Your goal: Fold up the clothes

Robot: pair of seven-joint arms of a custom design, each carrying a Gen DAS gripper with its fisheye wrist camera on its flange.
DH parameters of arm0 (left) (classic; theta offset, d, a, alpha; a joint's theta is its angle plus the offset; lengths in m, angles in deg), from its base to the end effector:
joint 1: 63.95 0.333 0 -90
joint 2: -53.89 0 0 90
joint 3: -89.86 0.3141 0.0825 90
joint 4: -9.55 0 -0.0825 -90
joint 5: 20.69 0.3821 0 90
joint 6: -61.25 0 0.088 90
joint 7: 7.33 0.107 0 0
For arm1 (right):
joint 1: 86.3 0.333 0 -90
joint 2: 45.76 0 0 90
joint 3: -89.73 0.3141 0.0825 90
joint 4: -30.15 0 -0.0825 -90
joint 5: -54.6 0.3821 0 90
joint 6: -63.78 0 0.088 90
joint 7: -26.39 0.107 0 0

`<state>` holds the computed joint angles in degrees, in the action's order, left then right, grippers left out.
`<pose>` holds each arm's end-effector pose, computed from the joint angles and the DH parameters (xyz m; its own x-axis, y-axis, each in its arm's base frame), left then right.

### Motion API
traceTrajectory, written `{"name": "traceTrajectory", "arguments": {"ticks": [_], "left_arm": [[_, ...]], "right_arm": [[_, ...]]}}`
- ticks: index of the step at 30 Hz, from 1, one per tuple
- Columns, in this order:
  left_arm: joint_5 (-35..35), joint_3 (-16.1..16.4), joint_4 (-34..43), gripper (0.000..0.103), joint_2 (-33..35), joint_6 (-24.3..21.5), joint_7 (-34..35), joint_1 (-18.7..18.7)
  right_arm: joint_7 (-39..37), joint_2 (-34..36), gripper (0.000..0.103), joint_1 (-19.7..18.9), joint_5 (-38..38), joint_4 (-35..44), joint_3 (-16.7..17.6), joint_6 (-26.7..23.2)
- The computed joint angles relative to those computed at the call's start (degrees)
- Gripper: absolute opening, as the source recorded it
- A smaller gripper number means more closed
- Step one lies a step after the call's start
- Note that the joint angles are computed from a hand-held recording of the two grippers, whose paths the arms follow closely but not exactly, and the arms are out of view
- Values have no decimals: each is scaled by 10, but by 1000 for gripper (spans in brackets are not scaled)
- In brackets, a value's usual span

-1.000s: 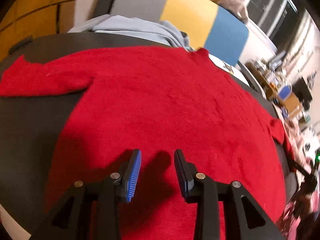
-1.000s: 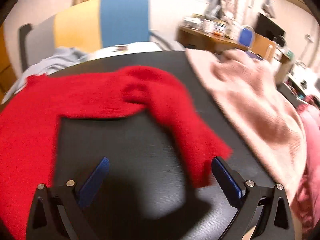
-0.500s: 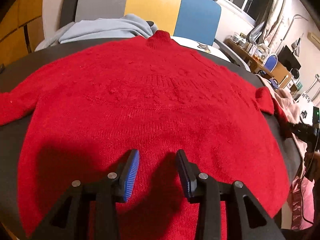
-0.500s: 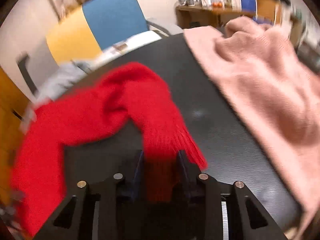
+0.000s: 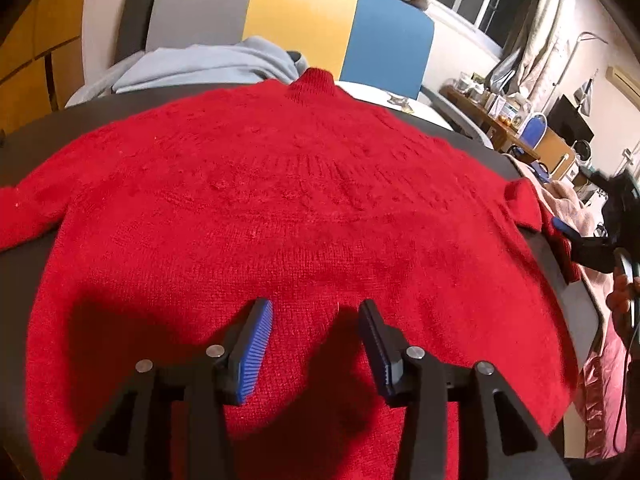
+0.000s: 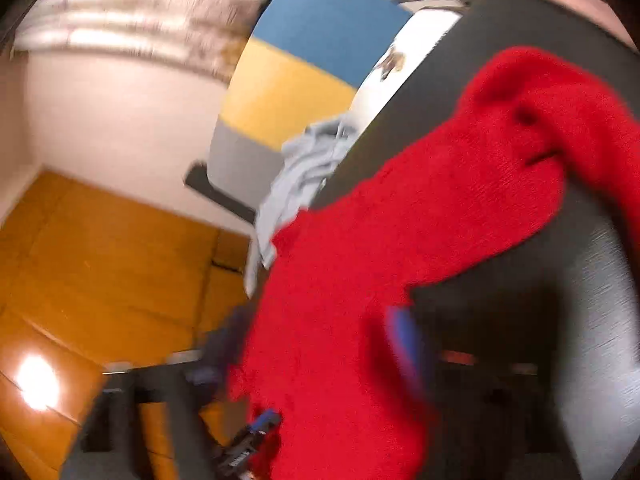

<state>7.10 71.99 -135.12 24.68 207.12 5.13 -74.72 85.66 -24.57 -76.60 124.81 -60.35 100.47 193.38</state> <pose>0.3730 -0.2204 0.4969 0.4143 -0.8844 0.2150 -0.6543 -0.4536 -0.6051 0.6522 0.2499 0.4784 0.2890 -0.4729 -0.8324 -0.9330 0.0556 -0.3555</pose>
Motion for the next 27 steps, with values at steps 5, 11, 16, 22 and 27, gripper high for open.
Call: {"name": "traceTrajectory", "arguments": {"ticks": [5,11,16,22,27], "left_arm": [[40,-19,-16,46,-11,11,-18,11],[63,-25,-18,50,-11,19,-37,17],[78,-32,5,58,10,-10,-37,15],[87,-25,31,67,36,-42,-22,1],[87,-18,43,72,49,-56,-7,-8]], "right_arm": [[-3,-50,98,71,-140,-72,-6,78],[-9,-89,103,100,-248,-153,-15,165],[-53,-99,103,81,-212,-168,-11,160],[-187,-136,103,91,-115,-227,0,219],[-149,-159,54,102,-156,-246,-24,317]]}}
